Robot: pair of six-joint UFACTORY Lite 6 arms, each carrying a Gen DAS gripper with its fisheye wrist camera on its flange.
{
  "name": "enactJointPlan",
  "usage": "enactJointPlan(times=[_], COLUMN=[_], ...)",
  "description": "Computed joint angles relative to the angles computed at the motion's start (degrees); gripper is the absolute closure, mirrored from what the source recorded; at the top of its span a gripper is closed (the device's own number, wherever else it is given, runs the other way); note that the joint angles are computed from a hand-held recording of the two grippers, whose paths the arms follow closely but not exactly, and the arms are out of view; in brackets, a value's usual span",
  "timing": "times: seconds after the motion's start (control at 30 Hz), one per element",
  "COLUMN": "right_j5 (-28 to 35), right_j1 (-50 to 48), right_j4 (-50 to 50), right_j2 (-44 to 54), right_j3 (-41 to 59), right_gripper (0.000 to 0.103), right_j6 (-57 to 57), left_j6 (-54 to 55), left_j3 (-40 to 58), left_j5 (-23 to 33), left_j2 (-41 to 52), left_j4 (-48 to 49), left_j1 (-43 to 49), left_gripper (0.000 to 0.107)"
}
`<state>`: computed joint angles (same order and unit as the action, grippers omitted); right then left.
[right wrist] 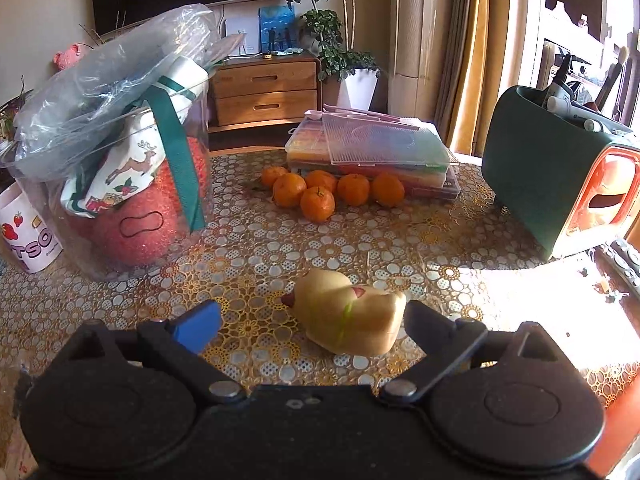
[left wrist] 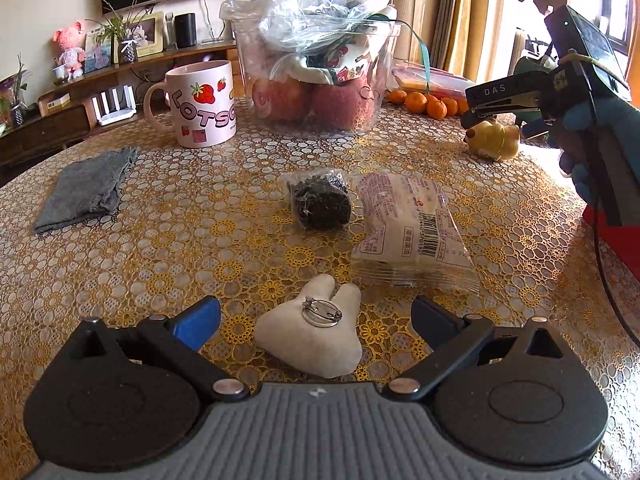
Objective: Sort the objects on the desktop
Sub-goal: 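Grasp the yellow duck toy with the right tool while the left tool grasps the white bunny item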
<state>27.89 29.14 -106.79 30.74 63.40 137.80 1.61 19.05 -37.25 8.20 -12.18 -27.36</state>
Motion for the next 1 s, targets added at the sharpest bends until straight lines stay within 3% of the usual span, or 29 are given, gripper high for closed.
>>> enactJointPlan(times=[0.27,0.6,0.7,1.0], right_j5=[-0.9,-1.2,-1.2,-1.0], right_j1=[-2.3,-3.6,-3.9,-3.7], right_j4=[0.2,2.2,2.3,1.0], right_j2=[5.8,9.3,9.6,8.6], right_j3=[5.0,8.2,8.4,7.1], right_gripper=[0.005,0.016,0.023,0.025], right_j6=[0.1,-2.0,-1.7,0.4], left_j6=[-1.2,1.9,2.3,4.1], left_j3=[1.0,1.5,1.4,1.3], left_j5=[-2.5,-1.2,-0.8,1.3], left_j2=[3.6,3.0,2.5,0.6], left_j4=[2.0,-2.5,-3.2,-8.0], left_j1=[0.9,-1.3,-1.8,-3.4], left_gripper=[0.008,0.024,0.031,0.054])
